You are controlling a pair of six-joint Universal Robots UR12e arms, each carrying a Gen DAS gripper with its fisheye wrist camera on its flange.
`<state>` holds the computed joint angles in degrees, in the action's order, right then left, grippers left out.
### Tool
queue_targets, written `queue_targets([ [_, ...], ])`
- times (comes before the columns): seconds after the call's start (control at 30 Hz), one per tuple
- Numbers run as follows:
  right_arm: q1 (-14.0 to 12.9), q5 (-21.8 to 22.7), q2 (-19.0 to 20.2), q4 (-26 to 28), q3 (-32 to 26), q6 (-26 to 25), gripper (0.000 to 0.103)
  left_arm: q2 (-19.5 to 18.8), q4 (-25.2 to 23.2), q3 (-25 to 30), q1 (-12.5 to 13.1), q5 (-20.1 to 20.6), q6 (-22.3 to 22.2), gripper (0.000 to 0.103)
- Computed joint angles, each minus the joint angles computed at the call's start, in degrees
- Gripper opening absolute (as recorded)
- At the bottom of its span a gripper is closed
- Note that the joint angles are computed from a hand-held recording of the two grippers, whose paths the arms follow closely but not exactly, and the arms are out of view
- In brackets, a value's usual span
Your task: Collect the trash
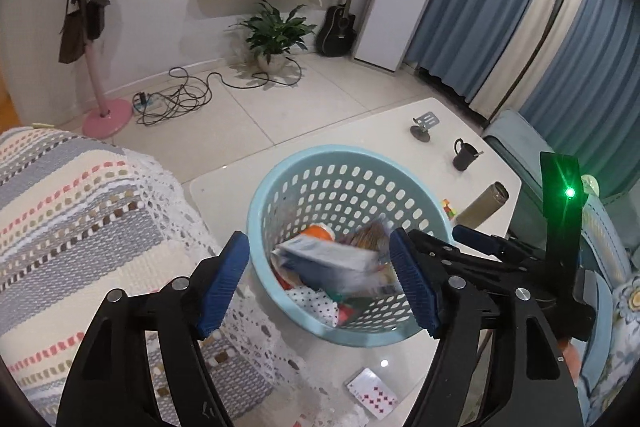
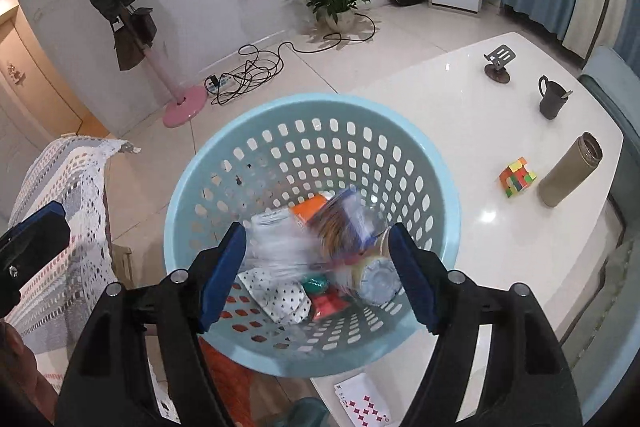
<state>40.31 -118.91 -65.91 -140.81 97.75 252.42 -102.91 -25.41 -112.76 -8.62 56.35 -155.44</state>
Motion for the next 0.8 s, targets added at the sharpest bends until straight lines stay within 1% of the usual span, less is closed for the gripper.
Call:
queue_targets([
  [0.17,0.9,-0.1,0.1,1.6,-1.1,-0.5,0.070,1.1,0.4,-1.3,1.3,-1.2,-0.1,0.073],
  [0.3,2.1,-1.7,0.3,3.1,-2.7,-1.1,0.070,3.0,4.2,-3.7,3.1,-1.6,-0.8,0.076],
  [0.4,3.5,-3.9,0.6,3.6,-4.3,-1.6,0.070,4.6,7.3,-5.5,4.6,-2.5,-1.9,0.079],
  [0.43,3.9,-4.9,0.7,3.7,-4.8,-1.6,0.071,5.4,10.1,-6.8,5.6,-2.6,-2.6,0.079],
  [0.5,5.3,-8.0,1.1,3.9,-6.1,-1.5,0.073,6.5,14.0,-8.3,6.7,-2.2,-3.6,0.083],
  [0.53,5.9,-9.5,1.4,4.1,-6.7,-1.4,0.074,7.2,17.3,-9.6,7.6,-1.9,-4.5,0.084],
  [0.6,7.4,-13.3,2.2,5.3,-8.5,-1.0,0.074,8.1,22.0,-11.2,8.7,-1.2,-5.8,0.088],
  [0.63,8.0,-14.9,2.7,5.9,-9.4,-1.0,0.074,8.6,25.7,-12.5,9.5,-0.4,-6.9,0.089],
  [0.67,8.8,-17.0,3.3,6.4,-10.5,-1.0,0.074,8.8,28.2,-13.3,10.1,0.2,-7.8,0.090],
  [0.7,9.6,-19.3,4.0,7.1,-11.7,-0.9,0.074,8.9,30.2,-13.9,10.6,0.5,-8.6,0.092],
  [0.73,10.1,-20.7,4.4,7.5,-12.5,-0.9,0.074,9.1,33.0,-14.8,11.3,1.1,-9.7,0.092],
  [0.77,11.0,-23.4,5.4,8.3,-13.9,-1.1,0.074,9.1,34.7,-15.3,11.6,1.6,-10.3,0.093],
  [0.8,11.4,-25.0,5.8,9.1,-14.7,-1.0,0.074,9.2,36.2,-15.7,12.0,1.9,-10.8,0.093],
])
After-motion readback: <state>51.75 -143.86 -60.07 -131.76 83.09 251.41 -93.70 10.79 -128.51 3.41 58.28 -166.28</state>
